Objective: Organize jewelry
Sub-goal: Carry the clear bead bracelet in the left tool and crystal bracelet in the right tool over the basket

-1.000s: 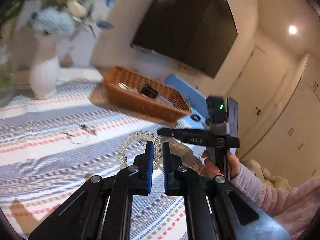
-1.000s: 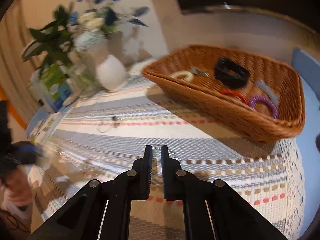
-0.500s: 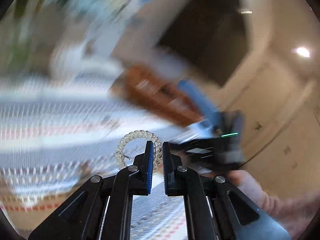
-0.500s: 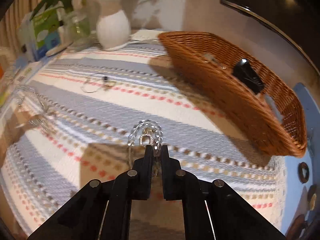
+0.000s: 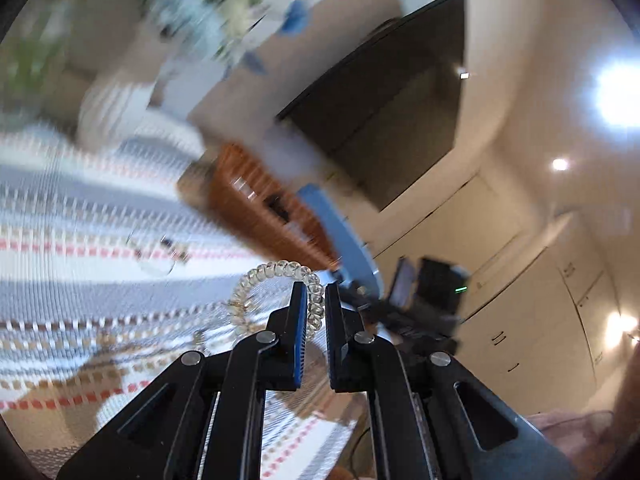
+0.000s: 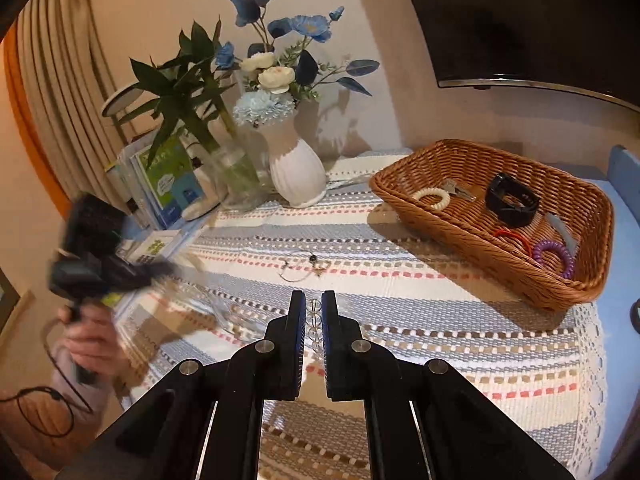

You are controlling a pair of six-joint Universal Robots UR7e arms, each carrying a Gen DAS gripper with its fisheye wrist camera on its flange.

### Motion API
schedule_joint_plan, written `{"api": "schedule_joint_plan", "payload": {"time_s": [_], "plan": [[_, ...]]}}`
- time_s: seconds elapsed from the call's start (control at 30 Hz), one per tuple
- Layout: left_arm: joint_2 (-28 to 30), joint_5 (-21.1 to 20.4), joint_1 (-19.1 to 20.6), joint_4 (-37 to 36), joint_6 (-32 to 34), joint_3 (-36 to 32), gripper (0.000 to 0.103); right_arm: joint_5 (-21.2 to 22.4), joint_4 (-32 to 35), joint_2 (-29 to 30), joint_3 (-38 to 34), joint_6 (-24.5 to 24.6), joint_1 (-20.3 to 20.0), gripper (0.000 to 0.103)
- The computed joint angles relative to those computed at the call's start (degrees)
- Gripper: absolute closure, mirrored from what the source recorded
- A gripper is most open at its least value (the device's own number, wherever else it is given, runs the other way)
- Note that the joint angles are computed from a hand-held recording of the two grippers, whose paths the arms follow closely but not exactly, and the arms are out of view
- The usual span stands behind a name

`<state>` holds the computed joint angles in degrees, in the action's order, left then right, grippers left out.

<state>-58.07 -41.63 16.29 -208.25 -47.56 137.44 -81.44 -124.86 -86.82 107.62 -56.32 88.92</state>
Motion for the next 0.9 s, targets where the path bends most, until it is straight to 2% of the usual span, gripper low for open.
{"api": "schedule_joint_plan", "payload": {"time_s": [0.1,0.17,0.23,0.3,0.43,0.47,0.53,0.67,0.77,0.9], "plan": [[0.2,-0.1,0.2,0.5,1.3,-0.6,0.097,0.2,1.3,-0.1,-0.5,1.2,-0.6,0.095],[-0.6,-1.2,1.8,5.2,-2.8,-0.5,0.096,0.4,3.1,-0.6,-0.9,1.1,-1.0,0.095],[-0.1,-7.5,6.5,10.2,-9.4,-1.1,0.097,-0.2,5.1,-0.7,-0.7,0.8,-0.5,0.095],[0.9,-10.8,9.3,11.4,-12.9,-1.3,0.097,0.2,6.5,-1.4,-0.1,-0.1,0.0,0.095],[-0.6,-8.5,10.4,16.7,-20.5,0.5,0.097,-1.8,5.4,-1.8,1.4,-0.6,0.8,0.095],[-1.3,-8.6,10.4,15.6,-21.3,1.8,0.097,-2.7,4.9,-1.7,1.6,-0.5,0.8,0.095],[-2.3,-7.4,9.1,13.3,-21.4,3.5,0.097,-4.9,3.2,-1.3,2.3,-0.4,0.9,0.095],[-4.4,-2.2,3.0,2.7,-14.4,6.3,0.097,-5.7,2.4,-0.4,2.5,1.1,-0.1,0.095],[-7.3,1.4,-0.6,4.6,-11.2,5.7,0.097,-4.1,3.9,-0.2,1.9,2.1,-0.7,0.095],[-9.1,2.1,-1.5,8.4,-8.6,4.0,0.097,-1.2,6.5,-0.8,1.0,1.8,-0.5,0.095]]}}
